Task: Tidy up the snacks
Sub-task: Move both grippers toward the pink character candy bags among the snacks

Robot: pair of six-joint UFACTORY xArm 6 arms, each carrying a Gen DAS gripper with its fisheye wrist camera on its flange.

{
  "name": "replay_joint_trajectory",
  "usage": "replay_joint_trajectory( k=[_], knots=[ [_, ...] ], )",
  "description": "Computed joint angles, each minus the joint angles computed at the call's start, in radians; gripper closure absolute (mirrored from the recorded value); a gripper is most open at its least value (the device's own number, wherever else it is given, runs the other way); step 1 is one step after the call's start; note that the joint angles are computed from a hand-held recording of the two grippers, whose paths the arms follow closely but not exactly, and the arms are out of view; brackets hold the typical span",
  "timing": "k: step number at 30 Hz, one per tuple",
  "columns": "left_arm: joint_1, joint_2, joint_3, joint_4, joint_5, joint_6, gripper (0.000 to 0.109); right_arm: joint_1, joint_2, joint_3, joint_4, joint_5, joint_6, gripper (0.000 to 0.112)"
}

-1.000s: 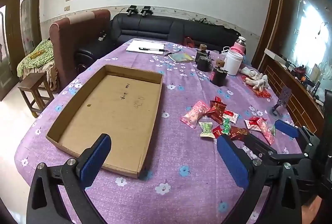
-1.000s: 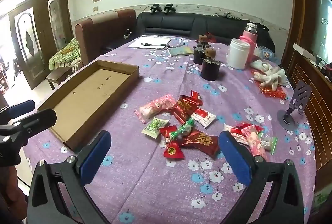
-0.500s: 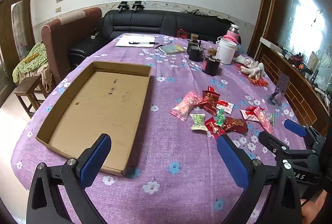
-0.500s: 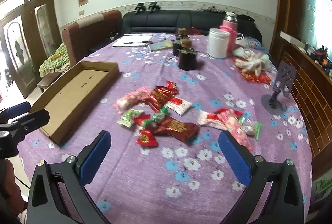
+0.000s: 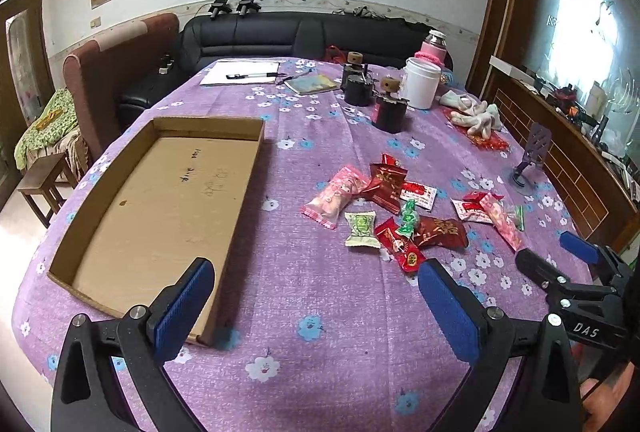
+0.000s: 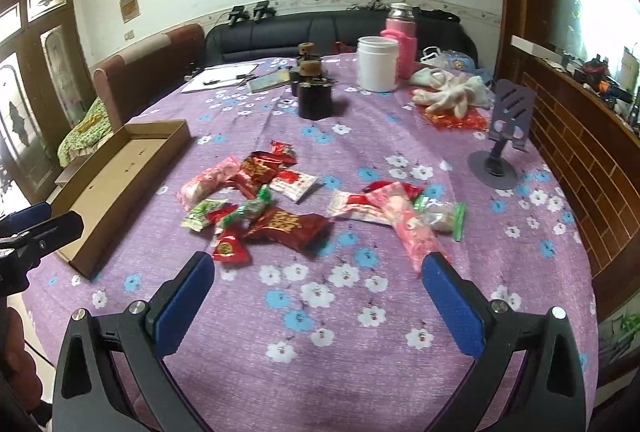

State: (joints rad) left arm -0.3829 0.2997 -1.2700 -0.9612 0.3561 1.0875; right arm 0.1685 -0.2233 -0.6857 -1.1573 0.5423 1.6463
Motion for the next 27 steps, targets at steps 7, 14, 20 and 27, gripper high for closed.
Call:
replay_joint_trajectory(
  k=[7, 14, 20, 27],
  knots=[
    [-0.010, 0.044, -0.028, 0.027, 0.024, -0.003, 0.006, -0.004, -0.064, 0.054, -0.012, 0.085, 0.058, 0.009],
    [-0.010, 0.112, -0.095, 0.019, 0.123, 0.009, 0.006, -0.047, -0.111, 0.118, -0.045, 0.043, 0.087, 0.009],
    [0.013, 0.206, -0.219, 0.026, 0.286, -0.005, 0.006, -0.105, -0.090, 0.127, -0.014, -0.011, 0.027, 0.009],
    [0.040, 0.316, -0.381, 0.061, 0.461, -0.071, 0.006, -0.202, -0.044, 0.118, 0.016, -0.124, -0.100, 0.009]
  ],
)
